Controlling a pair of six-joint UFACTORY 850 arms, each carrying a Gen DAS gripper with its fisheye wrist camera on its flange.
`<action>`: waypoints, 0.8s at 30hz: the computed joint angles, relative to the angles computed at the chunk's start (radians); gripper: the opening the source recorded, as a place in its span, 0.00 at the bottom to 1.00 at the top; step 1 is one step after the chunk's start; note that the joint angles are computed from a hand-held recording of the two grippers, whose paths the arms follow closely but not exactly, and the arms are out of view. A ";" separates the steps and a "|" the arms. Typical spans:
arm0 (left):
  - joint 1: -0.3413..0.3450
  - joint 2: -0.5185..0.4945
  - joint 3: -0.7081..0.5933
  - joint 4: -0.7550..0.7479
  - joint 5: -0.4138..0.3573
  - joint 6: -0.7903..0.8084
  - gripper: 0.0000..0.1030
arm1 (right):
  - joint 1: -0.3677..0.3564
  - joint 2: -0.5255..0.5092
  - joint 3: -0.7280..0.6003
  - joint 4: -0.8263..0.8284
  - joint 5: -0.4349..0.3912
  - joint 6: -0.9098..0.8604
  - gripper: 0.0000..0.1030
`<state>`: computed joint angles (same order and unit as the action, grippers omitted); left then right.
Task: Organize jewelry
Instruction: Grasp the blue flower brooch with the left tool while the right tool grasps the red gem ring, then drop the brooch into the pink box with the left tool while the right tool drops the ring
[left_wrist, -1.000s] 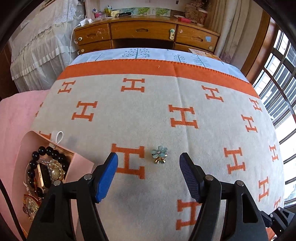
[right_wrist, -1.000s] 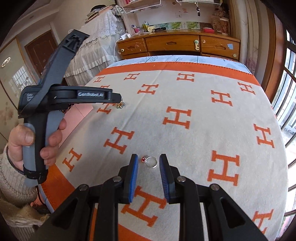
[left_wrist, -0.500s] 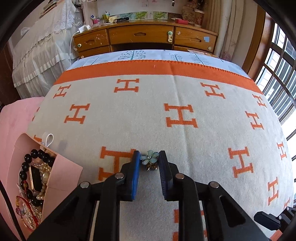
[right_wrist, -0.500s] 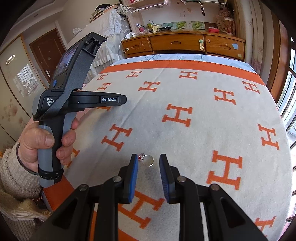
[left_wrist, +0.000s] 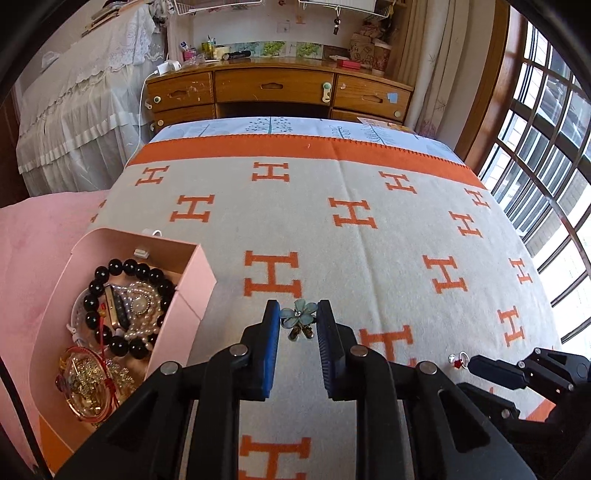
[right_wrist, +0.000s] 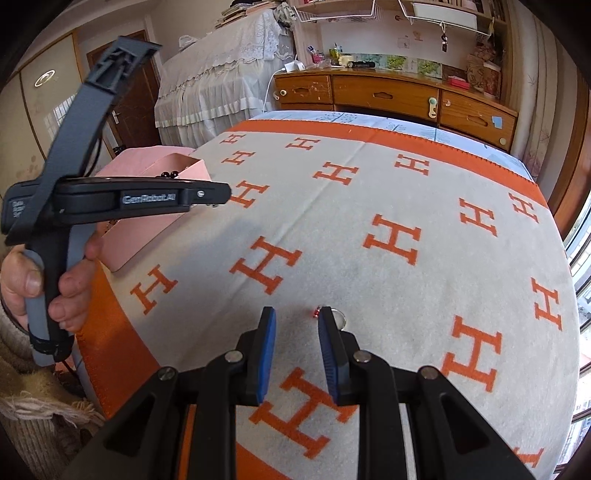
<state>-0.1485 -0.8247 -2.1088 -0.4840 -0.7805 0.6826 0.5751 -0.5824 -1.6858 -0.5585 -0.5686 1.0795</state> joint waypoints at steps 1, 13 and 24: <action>0.005 0.006 0.007 -0.011 0.000 0.009 0.17 | -0.001 -0.007 -0.009 0.005 -0.010 -0.002 0.23; 0.048 0.012 0.018 -0.096 -0.048 0.060 0.17 | 0.005 -0.073 -0.104 0.008 -0.133 0.015 0.21; 0.113 0.063 0.041 -0.167 -0.055 0.133 0.17 | 0.027 -0.148 -0.244 -0.027 -0.278 0.044 0.07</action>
<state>-0.0359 -0.7619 -2.0679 -0.6510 -0.8354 0.8157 0.6024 -0.7302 -1.9299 -0.5853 -0.8462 1.1239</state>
